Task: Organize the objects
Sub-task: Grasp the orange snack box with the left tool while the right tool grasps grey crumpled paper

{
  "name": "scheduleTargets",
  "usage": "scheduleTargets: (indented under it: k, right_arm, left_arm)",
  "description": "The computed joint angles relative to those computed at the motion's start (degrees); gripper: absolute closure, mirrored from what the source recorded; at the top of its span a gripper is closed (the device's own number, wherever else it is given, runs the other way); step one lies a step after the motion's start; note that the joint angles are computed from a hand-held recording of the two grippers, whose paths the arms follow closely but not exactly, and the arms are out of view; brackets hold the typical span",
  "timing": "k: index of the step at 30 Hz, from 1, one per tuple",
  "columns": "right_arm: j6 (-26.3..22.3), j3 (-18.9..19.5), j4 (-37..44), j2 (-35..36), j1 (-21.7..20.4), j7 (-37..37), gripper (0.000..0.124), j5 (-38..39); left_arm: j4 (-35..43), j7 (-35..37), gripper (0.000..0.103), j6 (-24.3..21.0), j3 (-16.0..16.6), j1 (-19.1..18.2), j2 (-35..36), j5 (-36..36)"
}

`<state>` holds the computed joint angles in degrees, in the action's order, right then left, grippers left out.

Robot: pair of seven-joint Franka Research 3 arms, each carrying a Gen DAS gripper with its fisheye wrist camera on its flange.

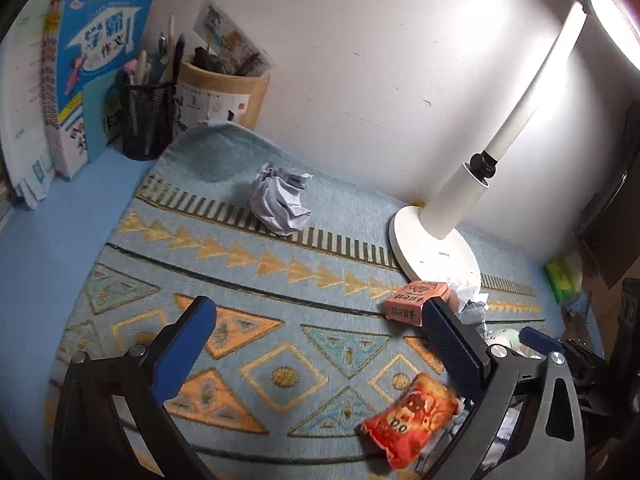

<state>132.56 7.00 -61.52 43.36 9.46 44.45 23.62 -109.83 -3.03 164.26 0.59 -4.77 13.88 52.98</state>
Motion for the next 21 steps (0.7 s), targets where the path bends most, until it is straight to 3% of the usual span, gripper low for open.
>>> scheduleTargets:
  k: [1, 2, 3, 4, 5, 6, 8, 10, 12, 14, 17, 20, 21]
  right_arm:
    - [-0.16, -0.45, 1.47, 1.14, 0.70, 0.05, 0.056, -1.08]
    - [-2.11, -0.66, 4.16, 2.82, 1.19, 0.04, 0.056, -2.22]
    - [-5.31, -0.87, 8.12, 5.16, 1.68, 0.17, 0.056, -3.42]
    - [-6.48, -0.97, 10.27, 6.64, 2.06, 0.38, 0.056, -4.17]
    - [-5.52, -1.19, 10.41, 7.08, 2.50, 0.41, 0.058, -4.62]
    - [-3.62, -1.37, 9.19, 6.79, 2.85, -0.12, 0.071, -5.09]
    - [-2.56, -0.20, 7.64, 6.11, 1.85, -1.65, 0.080, -3.97]
    - [-3.03, 0.63, 6.90, 5.65, 0.69, -2.62, 0.082, -2.45]
    - [-3.28, 0.73, 6.69, 5.63, 0.11, -2.22, 0.085, -1.43]
    - [-2.85, 0.66, 6.51, 5.55, -0.07, -2.03, 0.087, -0.84]
    - [-8.65, 1.85, 13.74, 9.50, -1.57, -0.32, 0.088, 1.05]
    - [-9.70, 2.64, 13.33, 9.21, -2.64, -1.25, 0.088, 3.02]
    - [-9.28, 2.61, 12.54, 8.75, -2.77, -1.33, 0.088, 3.49]
  left_arm:
    - [1.65, 3.74, 0.001, 1.56, -1.04, 1.15, 1.95, -2.67]
    - [3.52, 11.50, 0.001, 2.39, -4.09, 3.56, 4.24, -8.11]
    - [5.63, 20.33, 0.001, 1.51, -7.36, 5.73, 6.46, -14.20]
    - [7.38, 25.14, 0.001, 0.37, -8.63, 6.20, 8.10, -17.03]
    - [8.31, 26.80, 0.001, 0.23, -8.34, 5.58, 9.16, -17.44]
    - [8.69, 28.94, 0.001, 0.72, -8.47, 5.48, 9.95, -18.43]
    - [8.42, 31.77, 0.001, 2.11, -8.16, 5.03, 10.49, -20.17]
    - [9.18, 33.81, 0.001, 1.14, -6.93, 3.65, 10.82, -21.15]
    - [12.41, 39.07, 0.001, -4.15, -7.07, 2.85, 12.19, -23.07]
    - [14.69, 43.21, 0.001, -6.41, -6.17, 1.22, 13.26, -23.09]
    - [17.63, 44.37, 0.001, -6.53, -2.08, -3.06, 14.79, -18.51]
    - [21.63, 51.37, 0.009, -6.47, -4.70, -0.76, 17.57, -22.62]
    - [23.16, 54.60, 0.018, -7.33, -5.92, 0.06, 18.66, -24.55]
